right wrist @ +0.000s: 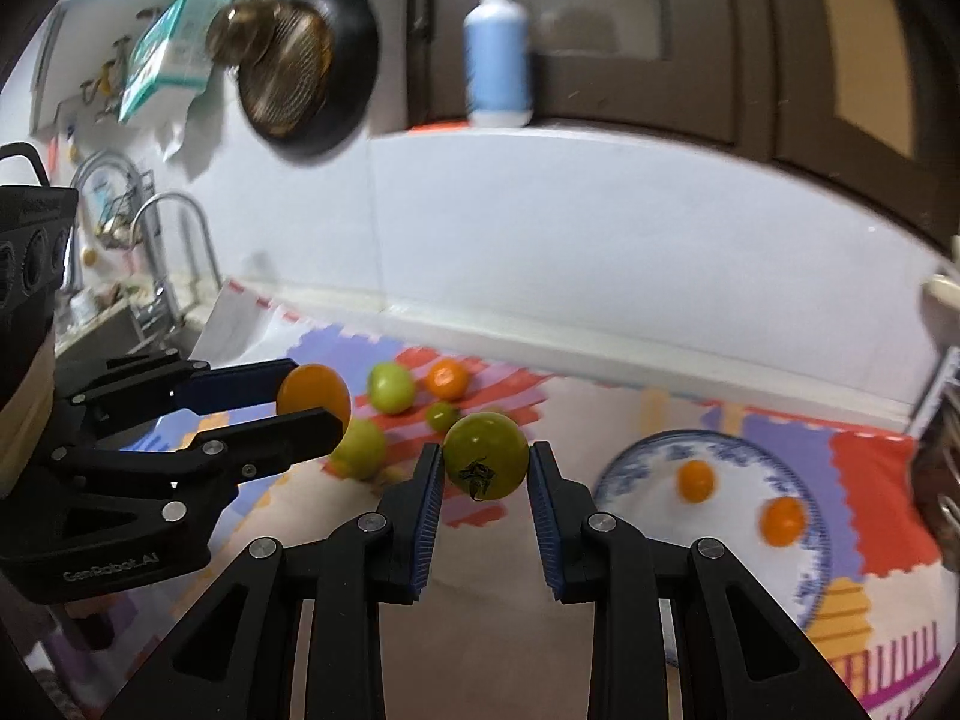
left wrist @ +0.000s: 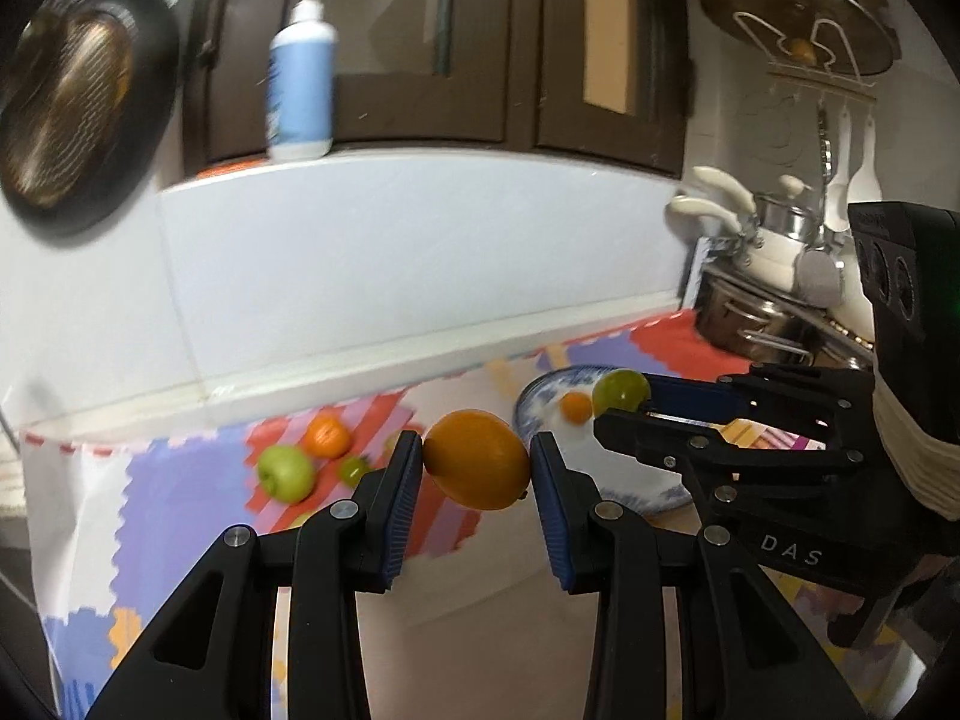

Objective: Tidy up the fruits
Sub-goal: 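Carry both fruits onto the plate and open both tools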

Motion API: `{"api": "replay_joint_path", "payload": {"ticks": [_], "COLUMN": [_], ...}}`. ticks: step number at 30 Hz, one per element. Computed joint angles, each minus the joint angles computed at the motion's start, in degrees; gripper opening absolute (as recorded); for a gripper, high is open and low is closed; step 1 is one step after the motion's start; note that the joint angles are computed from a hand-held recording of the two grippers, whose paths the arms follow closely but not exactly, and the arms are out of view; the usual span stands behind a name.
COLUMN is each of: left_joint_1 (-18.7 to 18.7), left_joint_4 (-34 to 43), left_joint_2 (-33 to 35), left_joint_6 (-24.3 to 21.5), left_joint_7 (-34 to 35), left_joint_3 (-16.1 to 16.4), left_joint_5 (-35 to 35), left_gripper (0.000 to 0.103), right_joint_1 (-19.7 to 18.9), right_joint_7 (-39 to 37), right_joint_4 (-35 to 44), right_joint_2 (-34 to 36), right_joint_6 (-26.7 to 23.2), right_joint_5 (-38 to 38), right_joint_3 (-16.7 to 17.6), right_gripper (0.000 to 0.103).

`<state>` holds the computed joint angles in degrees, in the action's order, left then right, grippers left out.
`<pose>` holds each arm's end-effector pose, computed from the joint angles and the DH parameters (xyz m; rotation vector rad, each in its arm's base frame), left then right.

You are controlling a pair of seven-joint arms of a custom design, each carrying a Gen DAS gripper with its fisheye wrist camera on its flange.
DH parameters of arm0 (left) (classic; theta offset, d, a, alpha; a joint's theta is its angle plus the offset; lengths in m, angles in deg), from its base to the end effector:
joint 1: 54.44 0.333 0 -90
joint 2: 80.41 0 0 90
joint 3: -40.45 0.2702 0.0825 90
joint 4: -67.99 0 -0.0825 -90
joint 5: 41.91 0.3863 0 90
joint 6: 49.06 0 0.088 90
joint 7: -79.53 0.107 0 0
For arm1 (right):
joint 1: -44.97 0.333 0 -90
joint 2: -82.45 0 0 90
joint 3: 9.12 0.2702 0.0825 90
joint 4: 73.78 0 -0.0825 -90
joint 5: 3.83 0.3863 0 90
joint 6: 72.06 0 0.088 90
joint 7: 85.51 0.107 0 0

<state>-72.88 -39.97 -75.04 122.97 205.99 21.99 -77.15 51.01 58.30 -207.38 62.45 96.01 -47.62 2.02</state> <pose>0.5294 -0.3371 0.5262 -1.0258 2.1994 -1.3179 0.4674 0.1980 0.5228 -1.6364 1.5411 -0.8459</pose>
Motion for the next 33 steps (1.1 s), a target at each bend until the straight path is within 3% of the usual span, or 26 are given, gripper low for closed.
{"api": "replay_joint_path", "payload": {"ticks": [13,25,33], "left_joint_1": [-3.40,-11.19,-15.32], "left_joint_4": [14.57,41.39,62.42], "left_joint_2": [11.16,31.49,46.30], "left_joint_6": [-4.96,-19.66,-30.82], "left_joint_7": [-8.65,-21.17,-25.00], "left_joint_3": [-0.86,3.46,5.61], "left_joint_5": [10.87,26.45,31.90], "left_gripper": [0.037,0.037,0.037], "right_joint_1": [-6.50,-7.05,-7.67], "right_joint_7": [8.51,3.54,-0.98], "right_joint_4": [-5.57,-7.65,-7.61], "right_joint_2": [-7.40,-3.00,1.82], "right_joint_6": [-2.88,-1.88,0.41], "right_joint_5": [-3.16,3.20,7.87], "right_joint_3": [0.73,-5.31,-8.02], "right_gripper": [0.030,0.030,0.030]}}
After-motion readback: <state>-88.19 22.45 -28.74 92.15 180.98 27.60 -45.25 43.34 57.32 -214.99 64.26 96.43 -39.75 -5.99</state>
